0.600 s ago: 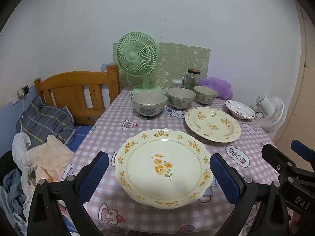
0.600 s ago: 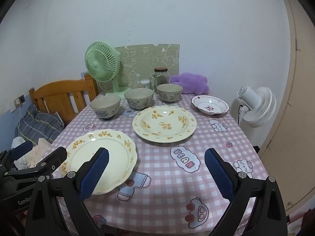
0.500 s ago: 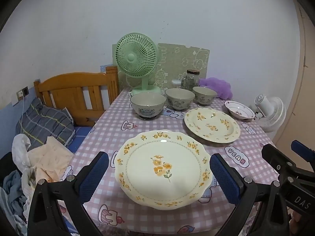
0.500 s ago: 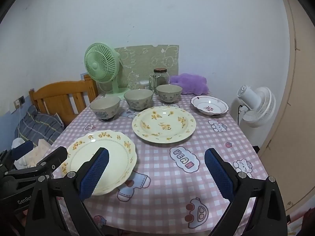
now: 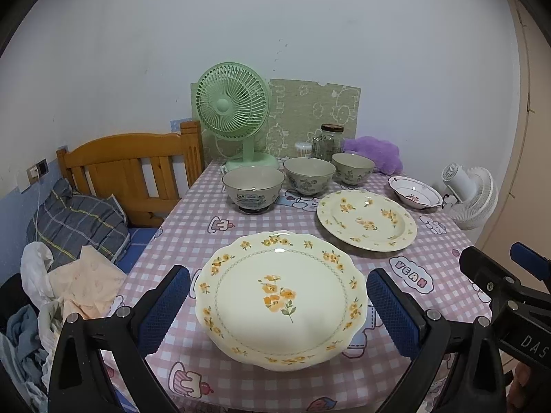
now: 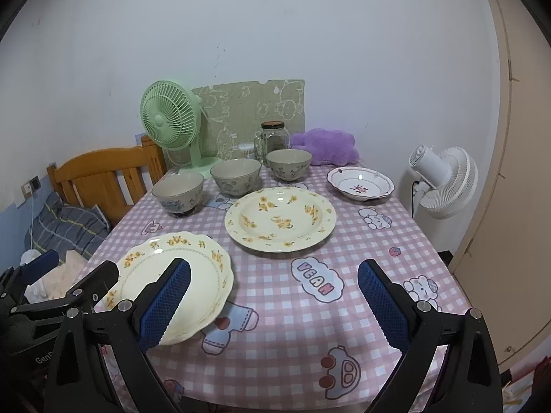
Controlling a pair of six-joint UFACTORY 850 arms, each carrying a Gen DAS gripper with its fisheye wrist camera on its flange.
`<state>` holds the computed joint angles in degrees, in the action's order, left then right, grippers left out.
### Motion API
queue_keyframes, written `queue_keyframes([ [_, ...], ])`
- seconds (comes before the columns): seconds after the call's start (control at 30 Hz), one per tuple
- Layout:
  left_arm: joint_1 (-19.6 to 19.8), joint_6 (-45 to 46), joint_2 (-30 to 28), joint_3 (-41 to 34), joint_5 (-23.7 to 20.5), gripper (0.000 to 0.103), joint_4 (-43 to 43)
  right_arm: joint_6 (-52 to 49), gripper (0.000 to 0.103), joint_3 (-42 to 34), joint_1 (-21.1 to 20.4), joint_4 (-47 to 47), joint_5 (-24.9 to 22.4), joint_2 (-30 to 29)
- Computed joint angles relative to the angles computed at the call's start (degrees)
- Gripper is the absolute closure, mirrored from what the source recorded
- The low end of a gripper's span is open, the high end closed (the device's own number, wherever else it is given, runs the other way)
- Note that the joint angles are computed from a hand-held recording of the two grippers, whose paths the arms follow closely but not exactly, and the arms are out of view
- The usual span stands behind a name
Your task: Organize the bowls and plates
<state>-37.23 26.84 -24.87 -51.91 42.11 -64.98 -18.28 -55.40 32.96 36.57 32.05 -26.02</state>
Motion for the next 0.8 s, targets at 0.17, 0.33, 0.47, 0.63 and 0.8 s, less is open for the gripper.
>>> queue_keyframes([
  [0.17,-0.3,0.5,0.0,0.0,0.4,0.0,-0.5,1.5,0.004,0.5,-0.3,-1.0,0.1,0.2],
  [0.33,-0.4,0.9,0.0,-0.1,0.5,0.0,-0.8,2.8,0.004,0.8,-0.9,-2.5,0.0,0.3],
  [0.47,-0.6,1.3,-0.1,-0.3,0.7,0.0,-1.2,2.7,0.004,0.7,-0.9,-2.5,0.1,0.3],
  [0.63,-0.8,1.6,-0.3,-0.7,0.9,0.001,-1.6,3.3,0.004,1.2,-1.3,-3.3,0.4,0.5],
  [0.8,-1.2,2.4,-0.7,-1.3,1.0,0.001,-2.3,3.8,0.004,1.6,-1.6,-3.8,0.5,0.7],
])
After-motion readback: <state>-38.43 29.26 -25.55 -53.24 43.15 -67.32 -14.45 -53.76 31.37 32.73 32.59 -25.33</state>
